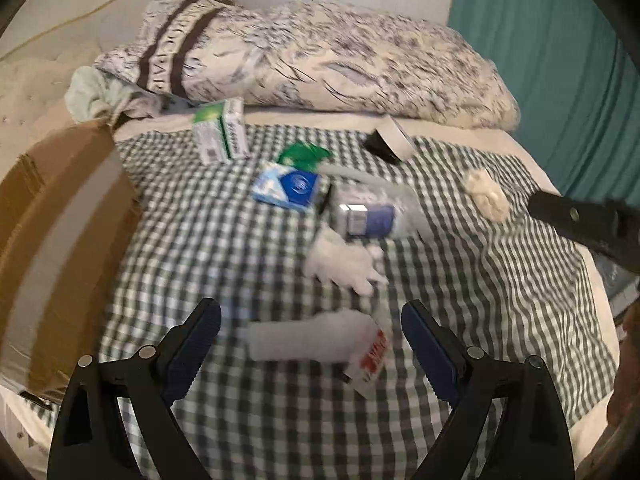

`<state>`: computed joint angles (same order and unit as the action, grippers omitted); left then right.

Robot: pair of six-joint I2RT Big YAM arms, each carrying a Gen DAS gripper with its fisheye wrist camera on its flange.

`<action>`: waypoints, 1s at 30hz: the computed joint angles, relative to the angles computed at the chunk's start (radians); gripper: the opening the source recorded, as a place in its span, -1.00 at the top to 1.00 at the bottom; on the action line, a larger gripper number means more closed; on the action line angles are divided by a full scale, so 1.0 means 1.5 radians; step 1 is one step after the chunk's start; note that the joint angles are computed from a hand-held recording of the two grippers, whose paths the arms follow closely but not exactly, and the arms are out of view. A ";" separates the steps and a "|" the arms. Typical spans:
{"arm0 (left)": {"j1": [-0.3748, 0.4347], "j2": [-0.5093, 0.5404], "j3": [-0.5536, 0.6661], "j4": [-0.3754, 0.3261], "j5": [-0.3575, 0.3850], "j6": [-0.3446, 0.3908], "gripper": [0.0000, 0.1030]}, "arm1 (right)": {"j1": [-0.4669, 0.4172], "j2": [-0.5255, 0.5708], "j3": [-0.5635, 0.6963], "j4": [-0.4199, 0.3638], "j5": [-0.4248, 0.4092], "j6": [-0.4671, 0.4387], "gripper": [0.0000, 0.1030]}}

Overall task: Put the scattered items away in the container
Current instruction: 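Grasp the red-printed white packet with left tool while right tool grasps the lace cloth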

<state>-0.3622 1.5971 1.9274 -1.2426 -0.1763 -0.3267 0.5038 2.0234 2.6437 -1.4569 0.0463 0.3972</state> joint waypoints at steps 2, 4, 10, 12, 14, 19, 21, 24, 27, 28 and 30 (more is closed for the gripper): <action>-0.005 0.002 -0.011 0.004 0.005 0.004 -0.83 | -0.004 -0.007 -0.020 0.006 -0.005 0.003 -0.30; -0.008 0.006 -0.019 0.007 0.015 0.004 -0.83 | -0.006 -0.012 -0.034 0.011 -0.008 0.004 -0.30; -0.020 0.015 -0.040 0.011 0.028 0.010 -0.83 | -0.012 0.026 0.012 -0.026 -0.007 -0.006 -0.30; -0.023 0.020 -0.044 0.009 0.028 0.015 -0.83 | -0.012 0.039 0.029 -0.038 -0.004 -0.010 -0.30; -0.025 0.020 -0.049 0.014 0.030 0.015 -0.83 | -0.015 0.040 0.023 -0.034 -0.013 -0.010 -0.30; -0.032 0.019 -0.062 0.031 0.026 0.009 -0.83 | -0.019 0.037 0.001 -0.030 -0.021 -0.008 -0.30; -0.034 0.019 -0.064 0.035 0.030 0.009 -0.77 | -0.021 0.033 -0.011 -0.024 -0.023 -0.004 -0.30; -0.040 0.020 -0.065 0.034 0.019 0.015 -0.38 | -0.026 0.024 -0.032 -0.015 -0.022 -0.002 -0.30; -0.041 0.020 -0.066 0.034 0.009 0.020 -0.04 | -0.034 0.023 -0.039 -0.009 -0.012 -0.001 -0.30; -0.039 0.019 -0.067 0.035 0.011 0.018 0.02 | -0.038 0.024 -0.039 -0.009 -0.007 -0.003 -0.30; -0.037 0.017 -0.067 0.037 0.010 0.017 0.32 | -0.047 0.028 -0.037 -0.005 0.002 -0.003 -0.30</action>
